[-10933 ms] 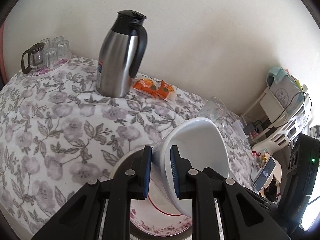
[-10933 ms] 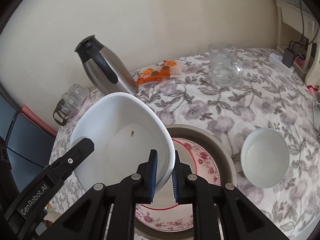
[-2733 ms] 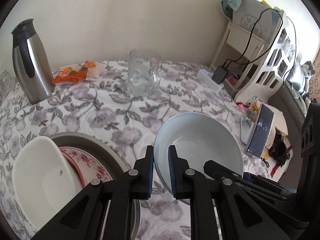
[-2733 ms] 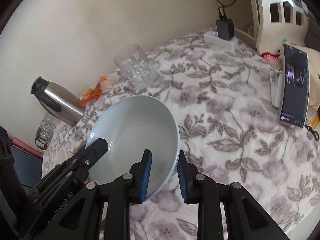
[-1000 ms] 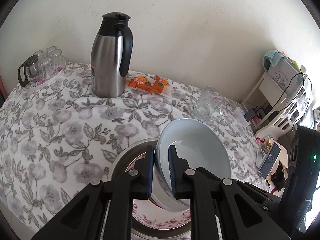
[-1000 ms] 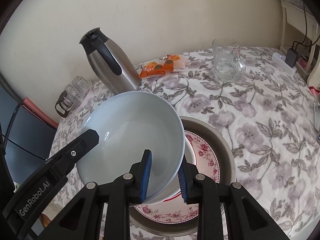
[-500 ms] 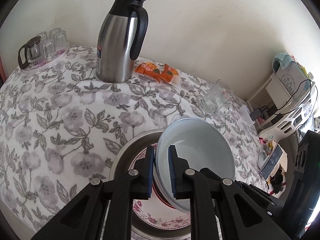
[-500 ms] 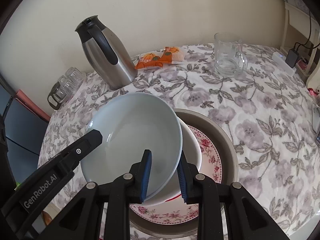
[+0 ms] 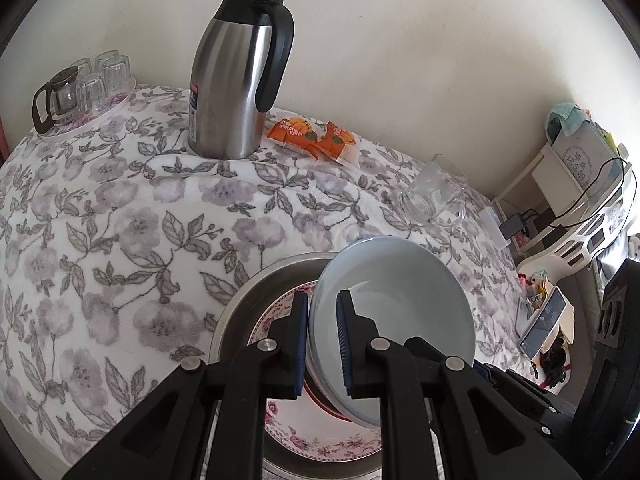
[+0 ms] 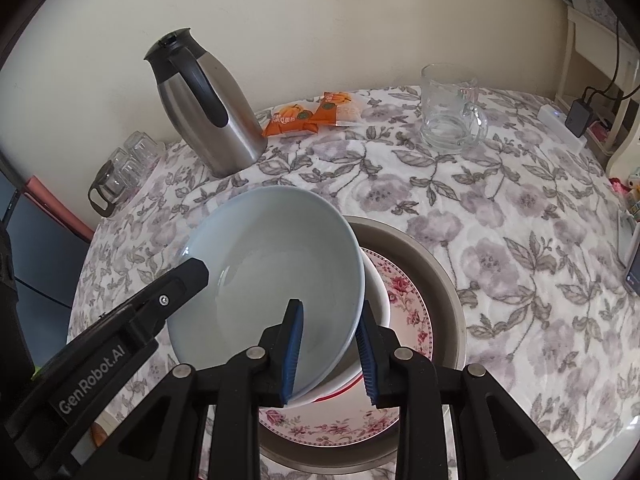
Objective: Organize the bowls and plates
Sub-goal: 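Lower the white round bowl into the square bowl with both grippers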
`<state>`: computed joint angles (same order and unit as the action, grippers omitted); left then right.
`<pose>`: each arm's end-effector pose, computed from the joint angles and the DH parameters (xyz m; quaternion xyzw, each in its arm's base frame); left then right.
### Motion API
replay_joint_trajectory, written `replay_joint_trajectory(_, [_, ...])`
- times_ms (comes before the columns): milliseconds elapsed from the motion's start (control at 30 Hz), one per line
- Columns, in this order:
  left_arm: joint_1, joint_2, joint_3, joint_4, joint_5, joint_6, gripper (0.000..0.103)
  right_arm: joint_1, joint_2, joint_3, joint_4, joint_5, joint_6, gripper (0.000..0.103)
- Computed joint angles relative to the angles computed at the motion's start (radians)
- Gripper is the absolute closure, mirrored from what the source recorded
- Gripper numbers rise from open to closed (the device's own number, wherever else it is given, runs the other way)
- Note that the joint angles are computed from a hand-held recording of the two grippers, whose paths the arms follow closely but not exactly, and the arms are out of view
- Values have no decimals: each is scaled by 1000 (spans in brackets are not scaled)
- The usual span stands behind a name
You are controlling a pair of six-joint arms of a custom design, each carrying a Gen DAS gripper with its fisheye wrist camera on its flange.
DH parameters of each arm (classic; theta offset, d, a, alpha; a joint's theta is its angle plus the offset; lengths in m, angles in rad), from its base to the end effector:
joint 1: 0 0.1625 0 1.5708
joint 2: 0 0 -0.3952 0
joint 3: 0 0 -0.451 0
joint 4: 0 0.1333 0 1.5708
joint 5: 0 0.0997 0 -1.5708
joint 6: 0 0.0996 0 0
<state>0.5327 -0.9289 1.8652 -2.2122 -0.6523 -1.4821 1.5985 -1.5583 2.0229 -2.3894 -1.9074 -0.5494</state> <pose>-0.3933 -0.4785 0.0290 -0.1317 0.8792 -0.3772 0.2594 0.1152 -0.5313 0.3020 0.2479 -0.9387 0.1252 0.2041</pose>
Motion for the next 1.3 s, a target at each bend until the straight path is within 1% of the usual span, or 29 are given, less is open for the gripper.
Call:
replay_joint_trajectory(233, [-1, 0, -1, 13, 9, -15, 91, 3, -7, 1, -12, -7, 0, 73])
replay_joint_trajectory(767, [4, 6, -4, 24, 2, -24, 91, -4, -18, -9, 10, 15, 7, 74])
replay_joint_trajectory(867, [4, 6, -4, 24, 2, -24, 91, 1, -19, -4, -9, -5, 3, 71])
replay_joint_trajectory(900, [4, 6, -4, 23, 2, -24, 91, 2, -22, -1, -24, -3, -3, 71])
replay_joint_trajectory(1000, [4, 5, -4, 21, 1, -23, 91, -3, -32, -4, -24, 23, -7, 71])
replay_joint_trajectory(1300, [5, 9, -6, 23, -1, -28, 91, -31, -44, -15, -46, 70, 10, 71])
